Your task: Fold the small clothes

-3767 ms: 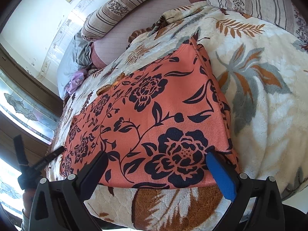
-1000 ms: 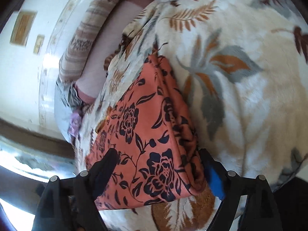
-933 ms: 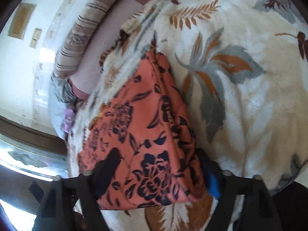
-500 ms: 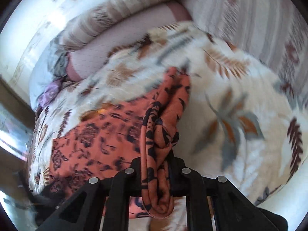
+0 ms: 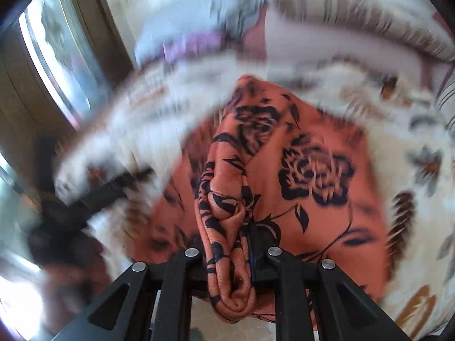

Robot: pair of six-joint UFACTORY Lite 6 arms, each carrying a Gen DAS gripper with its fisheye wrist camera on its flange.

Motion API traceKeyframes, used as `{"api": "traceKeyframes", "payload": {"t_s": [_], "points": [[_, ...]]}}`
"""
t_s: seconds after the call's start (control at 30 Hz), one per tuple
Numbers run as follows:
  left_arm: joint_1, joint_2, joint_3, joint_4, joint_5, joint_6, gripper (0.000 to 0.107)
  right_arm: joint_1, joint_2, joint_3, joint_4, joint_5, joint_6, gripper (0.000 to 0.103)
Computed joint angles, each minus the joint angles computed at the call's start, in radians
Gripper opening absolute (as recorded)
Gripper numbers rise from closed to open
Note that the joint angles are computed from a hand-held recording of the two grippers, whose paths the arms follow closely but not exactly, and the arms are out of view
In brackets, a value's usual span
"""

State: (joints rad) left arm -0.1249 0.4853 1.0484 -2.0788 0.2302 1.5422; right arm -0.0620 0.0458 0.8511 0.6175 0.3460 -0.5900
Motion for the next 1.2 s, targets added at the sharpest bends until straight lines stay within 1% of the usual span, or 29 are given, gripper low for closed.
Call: {"api": "traceKeyframes", "payload": {"t_s": [0.03, 0.07, 0.1, 0.17, 0.2, 0.23, 0.27, 0.3, 0.33, 0.4, 0.43, 0.47, 0.53, 0.57, 0.63, 0.67, 0.7, 0.73, 0.77, 0.8, 0.83, 0.87, 0.93, 0.97, 1.0, 1.03, 1.07, 1.13, 1.2], "points": [[0.011, -0.008, -0.023, -0.08, 0.033, 0.082, 0.08, 0.011, 0.045, -0.027, 0.07, -0.046, -0.03, 0.017], [0.008, -0.041, -0.054, -0.151, 0.04, 0.164, 0.081, 0.012, 0.048, -0.027, 0.098, -0.05, -0.07, 0.016], [-0.001, -0.072, -0.079, -0.231, 0.035, 0.268, 0.081, 0.005, 0.01, -0.019, 0.085, -0.019, -0.073, 0.016], [-0.003, -0.089, -0.085, -0.317, 0.01, 0.36, 0.08, -0.033, -0.051, 0.024, 0.104, 0.062, -0.085, 0.016], [0.005, -0.083, -0.078, -0.324, 0.011, 0.348, 0.081, -0.054, -0.083, 0.063, 0.103, 0.094, -0.074, 0.016], [0.032, -0.039, -0.039, -0.289, 0.032, 0.301, 0.081, -0.076, -0.104, 0.101, 0.124, 0.121, -0.078, 0.016], [0.059, -0.036, -0.039, -0.277, 0.058, 0.286, 0.081, -0.094, -0.122, 0.128, 0.154, 0.143, -0.092, 0.016], [0.075, -0.054, -0.054, -0.307, 0.063, 0.296, 0.081, -0.096, -0.132, 0.152, 0.193, 0.154, -0.101, 0.016], [0.09, -0.048, -0.056, -0.34, 0.077, 0.326, 0.081, -0.084, -0.131, 0.159, 0.234, 0.156, -0.116, 0.016], [0.123, -0.064, -0.065, -0.331, 0.089, 0.312, 0.081, 0.005, -0.109, 0.12, 0.269, 0.106, -0.128, 0.016], [0.138, -0.046, -0.048, -0.331, 0.095, 0.312, 0.081, 0.062, -0.057, 0.099, 0.263, 0.069, -0.135, 0.016], [0.147, -0.033, -0.036, -0.321, 0.1, 0.304, 0.081, 0.099, 0.037, 0.108, 0.273, 0.071, -0.175, 0.016], [0.17, -0.043, -0.055, -0.201, 0.144, 0.206, 0.081, 0.141, 0.165, 0.06, 0.415, 0.002, -0.309, 0.019], [0.167, -0.022, -0.036, -0.147, 0.161, 0.162, 0.081, 0.126, 0.166, 0.045, 0.506, 0.013, -0.414, 0.02], [0.161, -0.004, -0.023, -0.029, 0.214, 0.075, 0.081, 0.085, 0.111, 0.005, 0.607, 0.063, -0.504, 0.026], [0.161, 0.003, -0.017, 0.034, 0.253, 0.03, 0.081, 0.061, 0.117, 0.016, 0.6, 0.109, -0.499, 0.036], [0.155, -0.002, -0.019, 0.067, 0.278, 0.008, 0.081, 0.034, 0.132, 0.038, 0.578, 0.171, -0.487, 0.042], [0.149, -0.018, -0.031, 0.086, 0.301, 0.001, 0.081, 0.027, 0.118, 0.024, 0.594, 0.201, -0.502, 0.059], [0.146, -0.032, -0.036, 0.118, 0.317, -0.02, 0.081, -0.003, 0.093, -0.006, 0.634, 0.234, -0.554, 0.07], [0.139, -0.054, -0.046, 0.163, 0.333, -0.048, 0.081, -0.012, 0.041, -0.058, 0.672, 0.24, -0.588, 0.076], [0.133, -0.079, -0.065, 0.193, 0.348, -0.055, 0.081, -0.031, -0.005, -0.1, 0.686, 0.249, -0.608, 0.076], [0.125, -0.109, -0.096, 0.206, 0.356, -0.04, 0.081, -0.057, -0.054, -0.157, 0.733, 0.3, -0.64, 0.077], [0.08, -0.152, -0.14, 0.25, 0.292, -0.047, 0.081, -0.141, -0.105, -0.221, 0.746, 0.362, -0.685, 0.077], [0.04, -0.148, -0.144, 0.291, 0.225, -0.08, 0.072, -0.186, -0.134, -0.258, 0.744, 0.38, -0.696, 0.077], [0.011, -0.129, -0.135, 0.351, 0.176, -0.135, 0.055, -0.25, -0.168, -0.294, 0.721, 0.415, -0.704, 0.077], [-0.008, -0.09, -0.113, 0.431, 0.15, -0.212, 0.019, -0.336, -0.208, -0.32, 0.673, 0.475, -0.699, 0.077], [-0.005, -0.069, -0.106, 0.469, 0.166, -0.264, 0.018, -0.396, -0.207, -0.326, 0.656, 0.516, -0.714, 0.077], [-0.005, -0.119, -0.131, 0.474, 0.157, -0.291, 0.017, -0.504, -0.235, -0.344, 0.607, 0.575, -0.72, 0.077], [-0.034, -0.209, -0.177, 0.438, 0.11, -0.266, 0.016, -0.6, -0.248, -0.338, 0.568, 0.639, -0.726, 0.077]]}}
